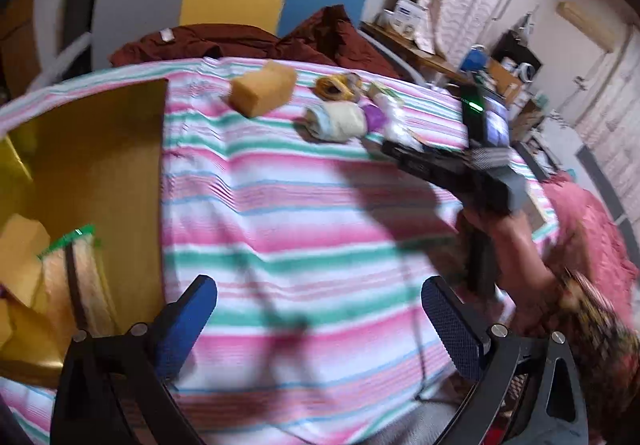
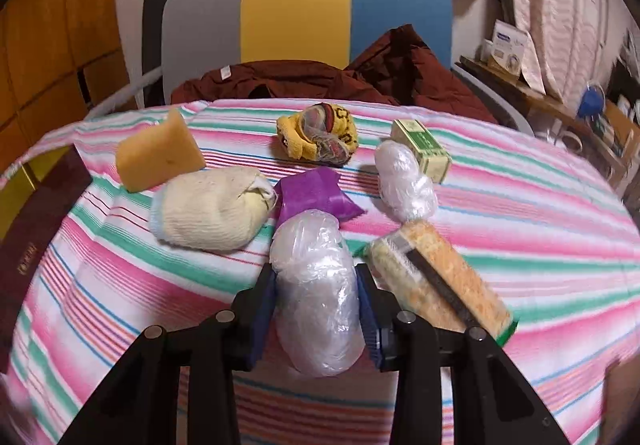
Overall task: Organize objects
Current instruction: 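Grasp the plastic-wrapped white bundle with the right tool, then grasp the cream knitted pouch with the left tool while the right tool holds the bundle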
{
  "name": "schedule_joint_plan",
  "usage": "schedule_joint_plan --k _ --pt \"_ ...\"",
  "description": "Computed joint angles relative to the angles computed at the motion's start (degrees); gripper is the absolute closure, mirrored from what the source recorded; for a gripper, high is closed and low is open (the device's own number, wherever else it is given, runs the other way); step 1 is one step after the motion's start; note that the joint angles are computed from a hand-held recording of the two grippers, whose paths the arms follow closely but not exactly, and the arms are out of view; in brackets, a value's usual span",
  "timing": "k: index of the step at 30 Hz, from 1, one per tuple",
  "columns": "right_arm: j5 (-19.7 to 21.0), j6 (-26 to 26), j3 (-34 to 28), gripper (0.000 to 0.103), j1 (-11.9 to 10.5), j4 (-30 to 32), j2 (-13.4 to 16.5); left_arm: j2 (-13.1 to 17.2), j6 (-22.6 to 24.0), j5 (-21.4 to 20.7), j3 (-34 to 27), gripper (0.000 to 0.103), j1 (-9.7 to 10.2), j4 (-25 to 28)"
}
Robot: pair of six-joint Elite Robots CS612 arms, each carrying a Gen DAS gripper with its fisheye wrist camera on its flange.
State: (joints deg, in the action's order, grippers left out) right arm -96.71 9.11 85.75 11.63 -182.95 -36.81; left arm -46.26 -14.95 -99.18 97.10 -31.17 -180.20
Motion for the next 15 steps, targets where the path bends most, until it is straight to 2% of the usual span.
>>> schedule_joint_plan --k 3,5,11,15 --pt "-0.56 3.45 1.55 0.065 0.11 -1.83 -0.55 0.87 -0.77 0.33 -2.49 0.000 0.16 1.39" --pt "-2.11 5.59 1.97 0.065 0.29 -2.07 -0.64 1.54 0.57 1.50 -4.22 0.000 -0.10 2.23" --pt "-4.11 9.17 2.59 0.065 0.11 -3.52 -0.48 4.98 11.62 5.51 -11.40 0.000 -1.48 3.90" --pt "-4.89 10.78 2.69 0.065 -0.13 -3.68 -0.35 7.57 15.78 8.17 -16.63 0.000 -2.15 5.11"
